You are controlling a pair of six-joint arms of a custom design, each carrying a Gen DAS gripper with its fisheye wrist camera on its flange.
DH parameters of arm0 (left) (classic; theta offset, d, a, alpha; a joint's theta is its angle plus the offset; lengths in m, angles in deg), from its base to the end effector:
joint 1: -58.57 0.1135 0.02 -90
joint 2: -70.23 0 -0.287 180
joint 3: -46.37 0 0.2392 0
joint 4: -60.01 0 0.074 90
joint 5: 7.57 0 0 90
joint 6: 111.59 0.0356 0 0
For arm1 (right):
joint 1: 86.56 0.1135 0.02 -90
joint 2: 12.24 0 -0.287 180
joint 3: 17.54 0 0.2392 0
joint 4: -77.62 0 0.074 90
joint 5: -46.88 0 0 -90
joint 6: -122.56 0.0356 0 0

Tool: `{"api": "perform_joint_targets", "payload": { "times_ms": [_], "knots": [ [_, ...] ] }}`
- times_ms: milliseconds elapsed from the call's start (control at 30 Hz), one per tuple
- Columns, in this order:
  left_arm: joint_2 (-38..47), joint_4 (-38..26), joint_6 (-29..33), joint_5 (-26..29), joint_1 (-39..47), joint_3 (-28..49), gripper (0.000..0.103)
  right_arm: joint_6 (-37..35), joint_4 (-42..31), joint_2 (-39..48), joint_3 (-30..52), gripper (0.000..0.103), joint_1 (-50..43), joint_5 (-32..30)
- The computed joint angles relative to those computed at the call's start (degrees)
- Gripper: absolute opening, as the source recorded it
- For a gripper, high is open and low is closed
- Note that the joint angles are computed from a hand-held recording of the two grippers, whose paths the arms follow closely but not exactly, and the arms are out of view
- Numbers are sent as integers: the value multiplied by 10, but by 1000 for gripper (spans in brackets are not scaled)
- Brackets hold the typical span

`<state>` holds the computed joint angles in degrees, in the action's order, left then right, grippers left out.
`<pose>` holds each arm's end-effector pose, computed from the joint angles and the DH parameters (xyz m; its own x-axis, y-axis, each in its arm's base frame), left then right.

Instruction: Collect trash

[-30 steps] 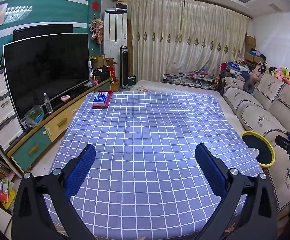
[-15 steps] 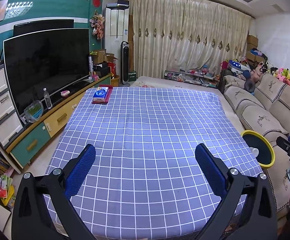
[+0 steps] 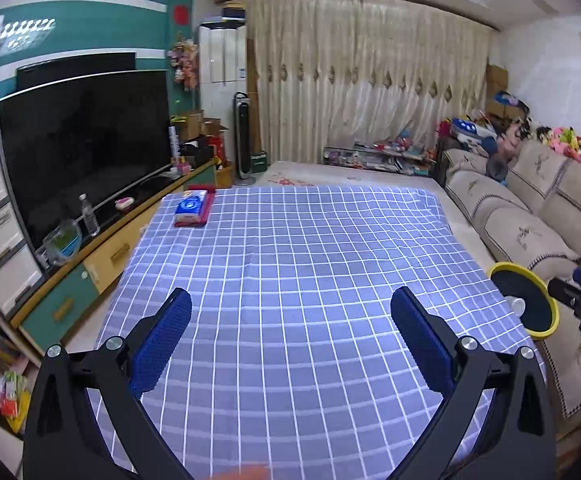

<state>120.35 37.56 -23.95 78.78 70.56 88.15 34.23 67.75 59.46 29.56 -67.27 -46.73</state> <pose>0.1626 0.0369 0.2430 -0.4896 -0.1460 -0.8597 -0.2812 0.9596 -0.0028 0.2236 0.0806 0.2244 -0.5450 -0.1599 -0.8230 -0.3630 0.9299 0.0596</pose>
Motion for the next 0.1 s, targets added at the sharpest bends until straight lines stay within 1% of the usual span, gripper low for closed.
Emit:
{"api": "perform_joint_targets", "payload": {
  "times_ms": [33, 100],
  "knots": [
    [32, 25, 6, 1, 12, 5, 98, 0, 4, 20, 13, 96, 8, 2],
    [102, 73, 12, 30, 50, 23, 98, -3, 9, 75, 56, 96, 27, 7]
  ]
}}
